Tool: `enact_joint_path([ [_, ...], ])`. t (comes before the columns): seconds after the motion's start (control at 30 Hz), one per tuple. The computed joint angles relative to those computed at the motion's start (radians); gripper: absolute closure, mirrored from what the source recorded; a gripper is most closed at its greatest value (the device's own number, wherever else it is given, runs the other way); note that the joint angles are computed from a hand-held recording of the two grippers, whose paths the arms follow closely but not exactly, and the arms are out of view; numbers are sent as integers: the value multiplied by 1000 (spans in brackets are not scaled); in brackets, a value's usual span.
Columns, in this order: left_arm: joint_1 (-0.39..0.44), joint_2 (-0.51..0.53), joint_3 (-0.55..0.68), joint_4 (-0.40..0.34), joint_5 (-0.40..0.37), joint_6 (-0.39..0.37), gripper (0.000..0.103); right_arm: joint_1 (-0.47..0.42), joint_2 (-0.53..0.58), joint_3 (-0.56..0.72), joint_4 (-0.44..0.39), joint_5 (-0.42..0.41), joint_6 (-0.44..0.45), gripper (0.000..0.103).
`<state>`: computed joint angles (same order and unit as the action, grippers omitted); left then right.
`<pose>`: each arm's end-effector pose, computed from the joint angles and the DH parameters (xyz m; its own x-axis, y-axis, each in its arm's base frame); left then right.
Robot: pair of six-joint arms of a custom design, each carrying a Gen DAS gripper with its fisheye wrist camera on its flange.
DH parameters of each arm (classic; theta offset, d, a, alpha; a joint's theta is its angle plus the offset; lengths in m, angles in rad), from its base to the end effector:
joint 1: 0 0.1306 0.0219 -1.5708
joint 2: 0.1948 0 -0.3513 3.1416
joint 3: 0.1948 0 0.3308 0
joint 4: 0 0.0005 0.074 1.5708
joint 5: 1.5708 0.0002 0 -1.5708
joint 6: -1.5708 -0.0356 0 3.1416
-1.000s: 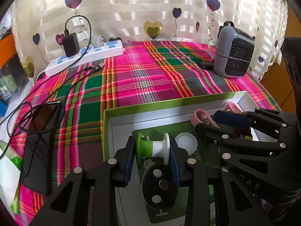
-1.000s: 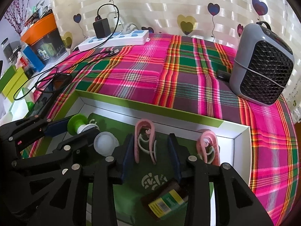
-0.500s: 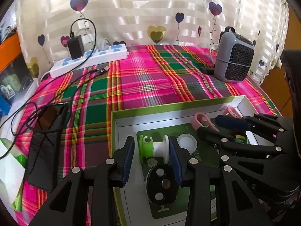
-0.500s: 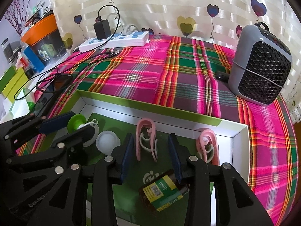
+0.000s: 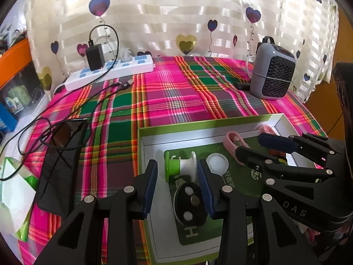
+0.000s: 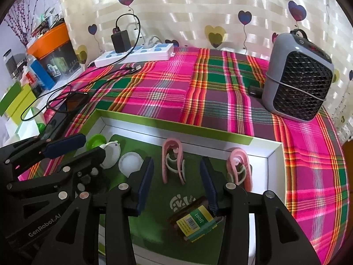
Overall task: Organize rigid objects
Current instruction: 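Lower and release the spool with the left tool while the right tool releases the pink clip, then withdraw both tools from the box toward the black device and white charger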
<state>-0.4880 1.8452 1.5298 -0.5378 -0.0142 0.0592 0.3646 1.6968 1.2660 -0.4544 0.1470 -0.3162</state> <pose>0.5009 -0.2659 0.2586 -0.6915 0.3001 -0.6571 0.4204 0.9069 -0.0282 0.4713 0.1737 0.2412 -0.7701 0.0354 -0.6370 -0.0280 0.9956 0.0891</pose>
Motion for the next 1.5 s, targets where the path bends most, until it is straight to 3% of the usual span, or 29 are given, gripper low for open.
enact_joint_path([
  [0.73, -9, -192, -224, 91, -22, 25, 66, 59, -167, -173, 87, 60, -67, 58],
  [1.5, -8, -326, -417, 159, -14, 32, 66, 149, -333, -362, 131, 216, -135, 58],
])
